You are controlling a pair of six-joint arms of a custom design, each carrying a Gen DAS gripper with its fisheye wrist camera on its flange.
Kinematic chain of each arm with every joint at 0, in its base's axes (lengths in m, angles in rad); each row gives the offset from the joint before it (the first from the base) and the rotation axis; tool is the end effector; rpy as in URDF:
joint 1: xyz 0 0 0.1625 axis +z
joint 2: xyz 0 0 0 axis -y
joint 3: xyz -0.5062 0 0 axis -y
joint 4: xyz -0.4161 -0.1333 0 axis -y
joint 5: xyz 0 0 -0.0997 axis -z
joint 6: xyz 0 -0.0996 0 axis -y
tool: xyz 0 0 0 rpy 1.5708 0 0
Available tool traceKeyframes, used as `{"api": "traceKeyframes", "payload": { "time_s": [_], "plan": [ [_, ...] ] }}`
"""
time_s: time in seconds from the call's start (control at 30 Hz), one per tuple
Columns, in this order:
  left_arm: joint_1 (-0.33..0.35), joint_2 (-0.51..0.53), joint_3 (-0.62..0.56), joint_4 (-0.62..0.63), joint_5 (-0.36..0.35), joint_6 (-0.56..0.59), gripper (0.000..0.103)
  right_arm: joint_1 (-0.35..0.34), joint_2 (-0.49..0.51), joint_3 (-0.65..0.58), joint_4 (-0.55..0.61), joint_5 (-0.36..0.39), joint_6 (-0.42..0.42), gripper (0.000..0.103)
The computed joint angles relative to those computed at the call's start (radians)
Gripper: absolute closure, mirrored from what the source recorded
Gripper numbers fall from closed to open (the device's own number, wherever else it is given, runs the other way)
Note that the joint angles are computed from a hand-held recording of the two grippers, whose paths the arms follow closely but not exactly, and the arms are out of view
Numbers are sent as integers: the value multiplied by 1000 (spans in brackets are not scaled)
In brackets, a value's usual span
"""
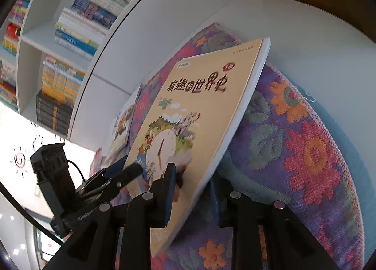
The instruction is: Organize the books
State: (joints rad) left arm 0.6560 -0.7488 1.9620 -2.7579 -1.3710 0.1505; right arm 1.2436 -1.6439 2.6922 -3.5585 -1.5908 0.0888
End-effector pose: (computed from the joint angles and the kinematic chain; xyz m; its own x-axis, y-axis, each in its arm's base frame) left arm -0.3928 -0.4955 0.0171 -0.4682 0.8624 -0.1922 0.8722 0.4859 0.0555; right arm 0.0247 -0.3357 0.3285 -0.9210 0.3849 -0.0598 0.2725 0.5269 -0.8051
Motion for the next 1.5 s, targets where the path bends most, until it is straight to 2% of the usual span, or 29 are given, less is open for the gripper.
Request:
{"api": "traceKeyframes", "payload": {
  "time_s": [0.03, 0.13, 0.2, 0.33, 0.4, 0.43, 0.47, 0.57, 0.67, 0.73, 0.8, 0.83, 0.87, 0.9, 0.93, 0.97, 1.03, 1.13, 1.23, 1.4, 1.47, 1.5],
  "plan": [
    [0, -15, 12, 18, -22, 1, 42, 7, -7, -2, 21, -5, -6, 72],
    [-12, -52, 54, 25, -12, -6, 42, 52, -15, -20, 95, -46, -46, 70],
    [-10, -73, 70, 40, -21, -21, 42, 61, -17, -24, 144, -25, -70, 69],
    [7, -146, 124, 57, -74, -62, 42, 104, -10, -27, 182, -53, -87, 66],
    [13, -189, 151, 89, -91, -75, 42, 100, -22, -28, 231, -25, -100, 66],
    [10, -200, 160, 91, -85, -71, 42, 103, -37, -33, 285, -13, -117, 66],
    [-1, -213, 174, 71, -48, -58, 42, 109, -45, -31, 300, -22, -121, 66],
    [-21, -202, 167, -2, 59, -28, 42, 132, -65, -10, 255, -125, -72, 66],
    [-11, -147, 103, 16, 62, -49, 42, 113, -83, 0, 230, -135, -30, 66],
    [-25, -100, 80, 11, 124, -63, 42, 127, -69, -4, 210, -165, -21, 66],
    [-38, -62, 62, 27, 183, -90, 42, 161, -34, -10, 166, -226, 0, 65],
    [-33, -57, 56, 39, 157, -94, 42, 187, -8, -14, 131, -269, 20, 64],
    [-20, -60, 50, 53, 90, -102, 42, 212, 18, -17, 97, -313, 39, 64],
    [-16, -62, 44, 79, 52, -108, 42, 239, 47, -26, 78, -354, 49, 62],
    [-26, -64, 52, 80, 56, -96, 41, 271, 71, -41, 90, -402, 41, 61],
    [-45, -66, 64, 79, 90, -67, 40, 301, 90, -54, 98, -454, 32, 60],
    [-53, -76, 74, 90, 96, -40, 40, 334, 104, -68, 120, -514, 33, 59],
    [-39, -104, 74, 153, 59, -57, 41, 317, 82, -65, 147, -495, 17, 59],
    [-45, -142, 108, 173, 66, -62, 41, 305, 57, -62, 195, -439, 4, 59],
    [-47, -248, 186, 233, 63, -104, 41, 344, 66, -68, 270, -418, -14, 56],
    [-42, -294, 219, 257, 52, -95, 41, 360, 80, -72, 294, -393, -27, 52],
    [-37, -323, 238, 272, 40, -83, 41, 371, 91, -75, 308, -379, -37, 48]
  ]
}}
